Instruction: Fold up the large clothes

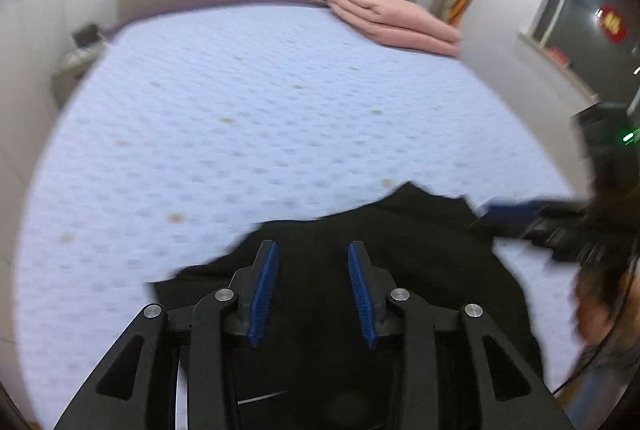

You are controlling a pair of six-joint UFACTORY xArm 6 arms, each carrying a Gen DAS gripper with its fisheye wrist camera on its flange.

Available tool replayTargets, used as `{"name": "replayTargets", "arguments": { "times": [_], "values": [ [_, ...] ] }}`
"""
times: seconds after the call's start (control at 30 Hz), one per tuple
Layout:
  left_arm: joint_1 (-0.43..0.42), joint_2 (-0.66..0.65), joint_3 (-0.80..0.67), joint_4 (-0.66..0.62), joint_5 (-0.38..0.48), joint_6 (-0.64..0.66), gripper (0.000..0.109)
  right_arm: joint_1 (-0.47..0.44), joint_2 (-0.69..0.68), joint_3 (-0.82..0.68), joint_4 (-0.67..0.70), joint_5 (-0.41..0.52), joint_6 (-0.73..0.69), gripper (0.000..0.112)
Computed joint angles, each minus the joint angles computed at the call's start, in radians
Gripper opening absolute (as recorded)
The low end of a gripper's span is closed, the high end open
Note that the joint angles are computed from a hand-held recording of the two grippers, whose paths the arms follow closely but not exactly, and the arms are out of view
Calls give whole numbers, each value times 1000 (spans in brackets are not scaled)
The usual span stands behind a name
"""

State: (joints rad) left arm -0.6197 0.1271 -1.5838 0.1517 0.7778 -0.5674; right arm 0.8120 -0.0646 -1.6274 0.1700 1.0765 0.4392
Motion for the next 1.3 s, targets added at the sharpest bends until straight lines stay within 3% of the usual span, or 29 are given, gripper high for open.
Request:
{"name": "replayTargets", "arguments": {
  "times": [0.07, 0.13, 0.3, 0.4, 0.43, 0.5, 0.73, 0.8, 0.9, 1.0, 1.13, 1.17, 1.23, 1.3],
  "values": [
    [-4, 14, 20, -127, -14, 73, 38, 16, 28, -20, 117, 55, -43, 53],
    [-16, -30, 127, -252, -48, 171, 38, 38, -26, 67, 149, 42, -100, 53],
    [-127, -107, 356, -277, -48, 69, 38, 117, -147, 278, 79, 128, -37, 54],
    [-146, -94, 433, -243, -123, -30, 38, 141, -186, 430, 103, 62, 22, 52],
    [-147, -78, 436, -223, -148, -71, 39, 153, -196, 489, 101, -4, 36, 53],
    [-149, -39, 399, -153, -139, -142, 40, 170, -196, 518, 65, -61, 42, 53],
    [-145, -75, 326, -81, -32, -131, 40, 162, -262, 453, 81, 20, 62, 54],
    [-144, -100, 305, -13, -21, -165, 40, 160, -288, 416, 4, 31, 75, 54],
    [-124, -109, 284, 44, -60, -238, 42, 143, -313, 382, -89, 36, 116, 55],
    [-95, -53, 247, 40, -107, -297, 46, 65, -290, 402, -31, -9, 95, 55],
    [-92, 42, 251, 55, -124, -390, 46, 79, -238, 436, -66, 62, 165, 54],
    [-100, 65, 257, 77, -136, -419, 46, 74, -236, 471, -32, 62, 159, 55],
    [-112, 88, 263, 161, -149, -489, 47, 53, -267, 566, 39, -46, 122, 56],
    [-128, 111, 221, 215, -98, -522, 47, 55, -281, 585, 41, -69, 114, 56]
  ]
}}
